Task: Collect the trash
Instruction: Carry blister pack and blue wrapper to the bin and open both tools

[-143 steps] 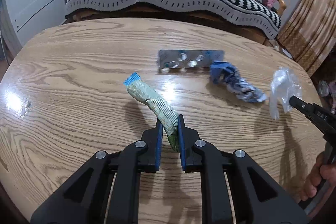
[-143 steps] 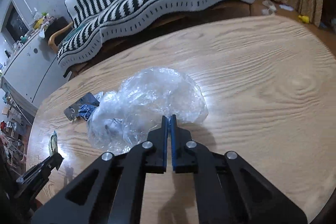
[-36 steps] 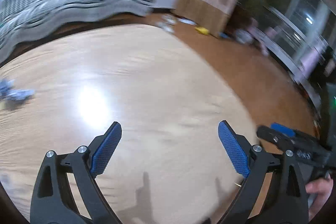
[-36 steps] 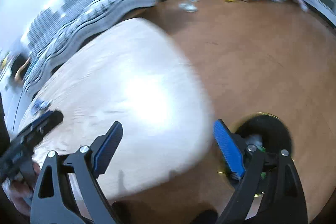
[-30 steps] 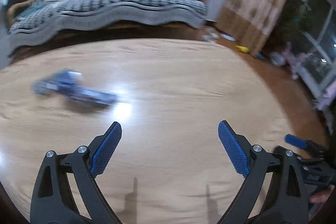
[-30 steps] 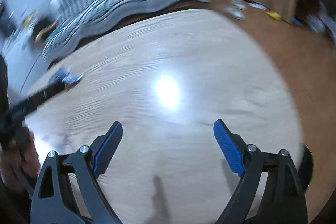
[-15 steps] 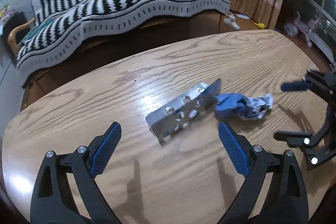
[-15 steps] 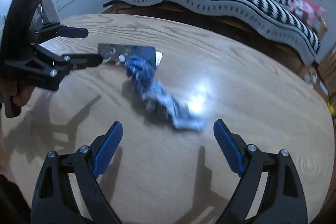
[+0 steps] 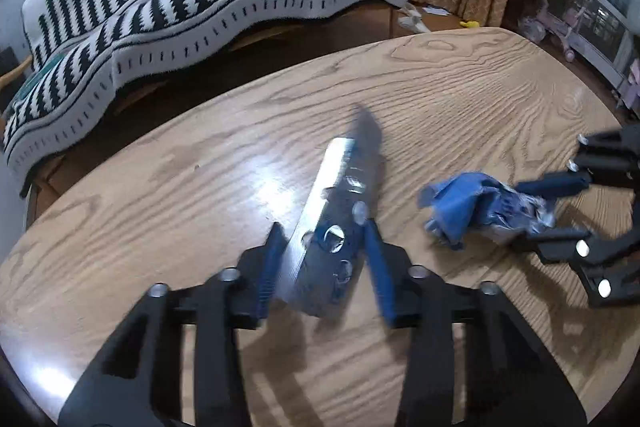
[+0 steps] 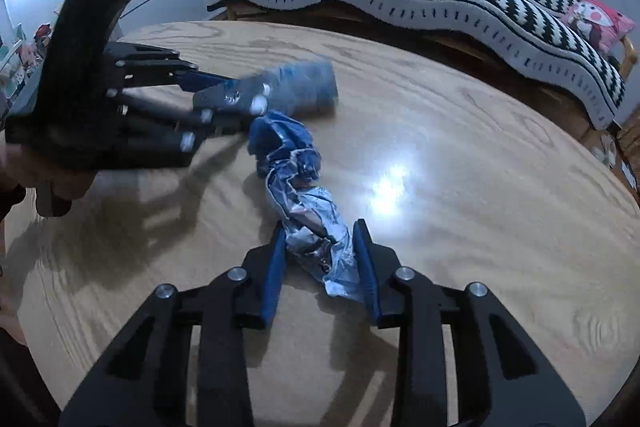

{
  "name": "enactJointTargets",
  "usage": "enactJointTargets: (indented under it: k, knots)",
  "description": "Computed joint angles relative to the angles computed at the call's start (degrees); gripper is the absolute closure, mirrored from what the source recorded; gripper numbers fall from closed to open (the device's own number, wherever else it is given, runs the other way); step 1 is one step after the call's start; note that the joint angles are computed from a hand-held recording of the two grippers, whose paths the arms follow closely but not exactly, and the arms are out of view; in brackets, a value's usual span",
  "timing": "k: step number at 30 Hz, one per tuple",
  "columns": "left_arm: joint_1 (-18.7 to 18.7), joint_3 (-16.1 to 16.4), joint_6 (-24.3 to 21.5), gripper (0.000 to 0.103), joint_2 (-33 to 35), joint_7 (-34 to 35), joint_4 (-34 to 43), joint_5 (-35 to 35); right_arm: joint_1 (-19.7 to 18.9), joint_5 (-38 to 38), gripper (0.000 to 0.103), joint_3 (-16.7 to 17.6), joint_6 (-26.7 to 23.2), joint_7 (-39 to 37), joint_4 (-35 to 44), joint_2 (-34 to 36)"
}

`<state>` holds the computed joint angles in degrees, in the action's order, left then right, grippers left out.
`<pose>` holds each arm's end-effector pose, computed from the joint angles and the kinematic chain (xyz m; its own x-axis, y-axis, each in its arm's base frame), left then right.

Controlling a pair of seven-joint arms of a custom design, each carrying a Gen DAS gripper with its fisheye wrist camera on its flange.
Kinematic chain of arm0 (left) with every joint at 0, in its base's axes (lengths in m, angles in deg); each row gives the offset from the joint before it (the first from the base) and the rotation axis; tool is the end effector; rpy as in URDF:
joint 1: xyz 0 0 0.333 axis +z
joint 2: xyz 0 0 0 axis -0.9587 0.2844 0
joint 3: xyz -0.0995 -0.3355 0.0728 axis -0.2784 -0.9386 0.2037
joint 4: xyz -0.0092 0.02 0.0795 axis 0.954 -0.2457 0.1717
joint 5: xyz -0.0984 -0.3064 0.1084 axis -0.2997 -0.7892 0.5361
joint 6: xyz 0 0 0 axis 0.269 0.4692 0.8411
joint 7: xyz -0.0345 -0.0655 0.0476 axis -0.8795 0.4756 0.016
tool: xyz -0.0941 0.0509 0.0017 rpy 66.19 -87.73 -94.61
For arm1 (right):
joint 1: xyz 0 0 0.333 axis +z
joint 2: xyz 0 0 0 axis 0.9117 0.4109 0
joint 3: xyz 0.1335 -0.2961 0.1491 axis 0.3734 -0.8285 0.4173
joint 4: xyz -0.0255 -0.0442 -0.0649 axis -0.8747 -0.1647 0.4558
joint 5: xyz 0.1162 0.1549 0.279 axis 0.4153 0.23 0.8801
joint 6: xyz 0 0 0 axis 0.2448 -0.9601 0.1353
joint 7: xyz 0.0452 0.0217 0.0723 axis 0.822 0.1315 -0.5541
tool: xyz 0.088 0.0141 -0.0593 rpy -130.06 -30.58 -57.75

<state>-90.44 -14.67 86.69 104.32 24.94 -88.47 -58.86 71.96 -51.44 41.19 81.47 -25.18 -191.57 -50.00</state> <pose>0.6035 -0.2486 0.4034 -0.3965 -0.9170 -0.0432 -0.7377 0.3463 -0.5795 0.5670 0.1313 0.4152 0.5816 -0.8128 -0.0322 -0.6842 -0.4674 -0.5598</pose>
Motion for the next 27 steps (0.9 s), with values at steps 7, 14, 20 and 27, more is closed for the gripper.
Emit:
enactJointTargets:
  k: [7,14,20,27]
  knots:
    - [-8.96,6.31,-2.25,0.099,-4.94,-13.43,-4.00,6.42,-1.10,9.42,0.070,-2.94,-0.43,-3.93,-13.97,-13.68]
    - [-16.15,6.29,-4.73,0.100,-10.85,-29.91,-6.39,17.93,-4.07,4.96,0.070,-12.85,-1.25,-0.45,-31.30,-33.44]
    - [-21.50,0.39,-9.20,0.100,-10.43,-38.64,-1.56,24.82,-16.19,-6.85,0.070,-25.51,-5.96,2.37,-39.73,-47.09]
    - [-28.66,-7.74,-13.70,0.100,0.06,-39.19,14.19,25.33,-26.38,-15.64,0.070,-39.53,-4.01,1.33,-38.29,-43.93]
